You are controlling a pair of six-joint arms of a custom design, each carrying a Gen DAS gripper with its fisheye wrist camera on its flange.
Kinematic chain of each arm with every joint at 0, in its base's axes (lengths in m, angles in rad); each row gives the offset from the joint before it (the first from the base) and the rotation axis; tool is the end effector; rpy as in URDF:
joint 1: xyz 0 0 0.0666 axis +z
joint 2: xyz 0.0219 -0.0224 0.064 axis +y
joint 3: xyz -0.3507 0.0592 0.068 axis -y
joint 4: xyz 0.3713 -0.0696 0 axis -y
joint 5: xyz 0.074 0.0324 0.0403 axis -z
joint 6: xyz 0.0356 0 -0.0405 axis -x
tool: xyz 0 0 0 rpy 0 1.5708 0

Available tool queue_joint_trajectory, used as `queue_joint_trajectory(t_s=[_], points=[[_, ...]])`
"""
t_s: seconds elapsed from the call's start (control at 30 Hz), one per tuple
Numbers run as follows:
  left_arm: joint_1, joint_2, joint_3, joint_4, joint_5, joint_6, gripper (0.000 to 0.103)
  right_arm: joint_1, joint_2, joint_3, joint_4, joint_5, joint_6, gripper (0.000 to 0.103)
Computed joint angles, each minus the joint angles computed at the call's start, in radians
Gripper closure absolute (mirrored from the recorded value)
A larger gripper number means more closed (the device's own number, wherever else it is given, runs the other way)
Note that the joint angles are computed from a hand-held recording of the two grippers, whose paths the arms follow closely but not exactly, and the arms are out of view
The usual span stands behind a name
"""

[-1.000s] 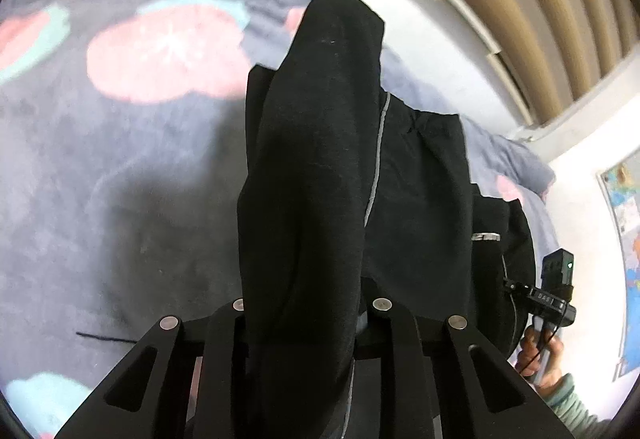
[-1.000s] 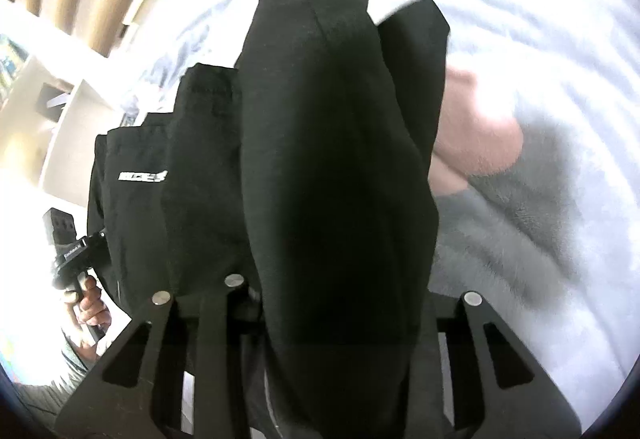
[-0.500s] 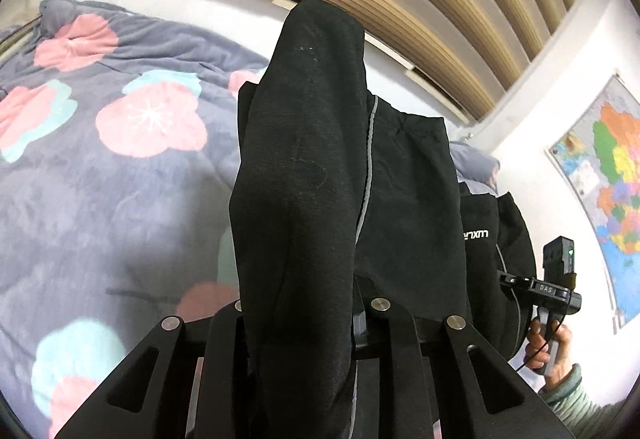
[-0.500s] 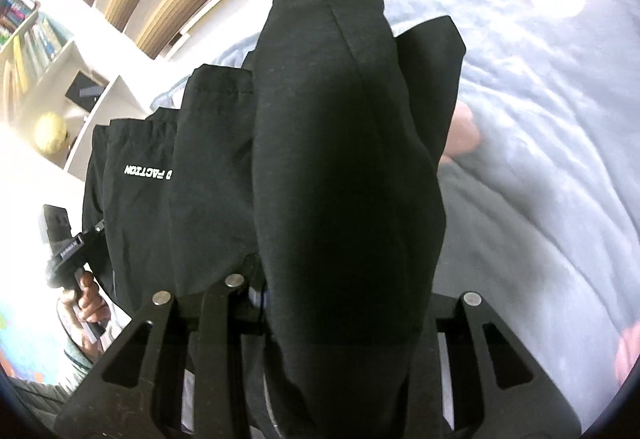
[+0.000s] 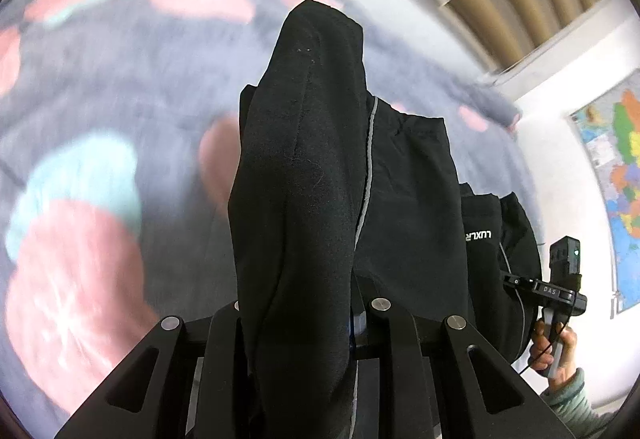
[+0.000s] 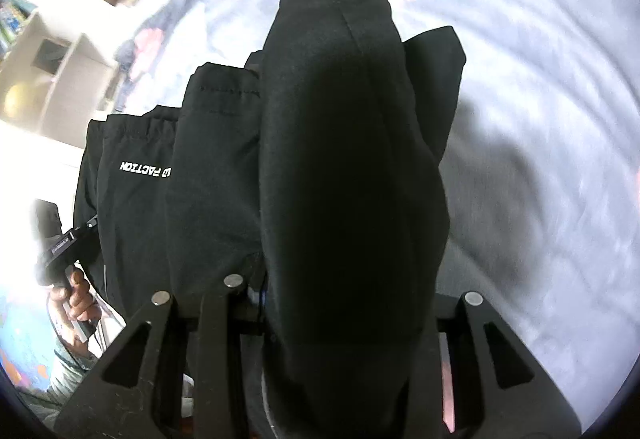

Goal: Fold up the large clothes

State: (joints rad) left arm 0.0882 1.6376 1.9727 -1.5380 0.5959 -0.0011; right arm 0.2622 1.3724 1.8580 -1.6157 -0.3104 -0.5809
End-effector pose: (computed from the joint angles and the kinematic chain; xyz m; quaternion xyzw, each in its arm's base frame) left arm 0.5007 0.0238 0.5015 0.0127 0.9413 -0.2805 0.1876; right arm 0.3775 0.1122 0.5634 0.1196 0.9572 0.2260 0.1353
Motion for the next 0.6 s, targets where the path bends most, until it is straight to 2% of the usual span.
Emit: queue_joint_trajectory(t_s=[0.07, 0.13, 0.2, 0.27, 0.33, 0.43, 0.5, 0.6], points=[[0.002, -0.010, -0.072, 0.003, -0.029, -0.009, 0.076, 0.021, 0.006, -0.053, 0.007, 0.021, -0.027, 0.068], [0.014, -0.016, -0.153, 0.031, -0.070, 0.026, 0.071, 0.029, -0.009, -0.134, 0.042, 0.057, -0.088, 0.063], [0.061, -0.027, -0.255, 0.099, -0.013, 0.094, 0.065, 0.003, -0.048, -0.223, 0.109, 0.052, -0.155, 0.047], [0.094, -0.022, -0.292, 0.119, 0.059, 0.144, 0.059, -0.027, -0.061, -0.266, 0.161, 0.013, -0.213, 0.043], [0.110, -0.015, -0.289, 0.103, 0.094, 0.148, 0.058, -0.049, -0.066, -0.280, 0.185, -0.021, -0.237, 0.042], [0.117, -0.003, -0.245, 0.029, 0.062, 0.095, 0.056, -0.061, -0.053, -0.239, 0.126, 0.007, -0.201, 0.033], [0.129, 0.000, -0.215, -0.007, 0.045, 0.073, 0.056, -0.073, -0.074, -0.228, 0.051, 0.076, -0.154, 0.024], [0.160, -0.035, -0.184, -0.024, -0.018, 0.037, 0.056, -0.051, -0.055, -0.135, -0.028, 0.157, -0.135, 0.024]])
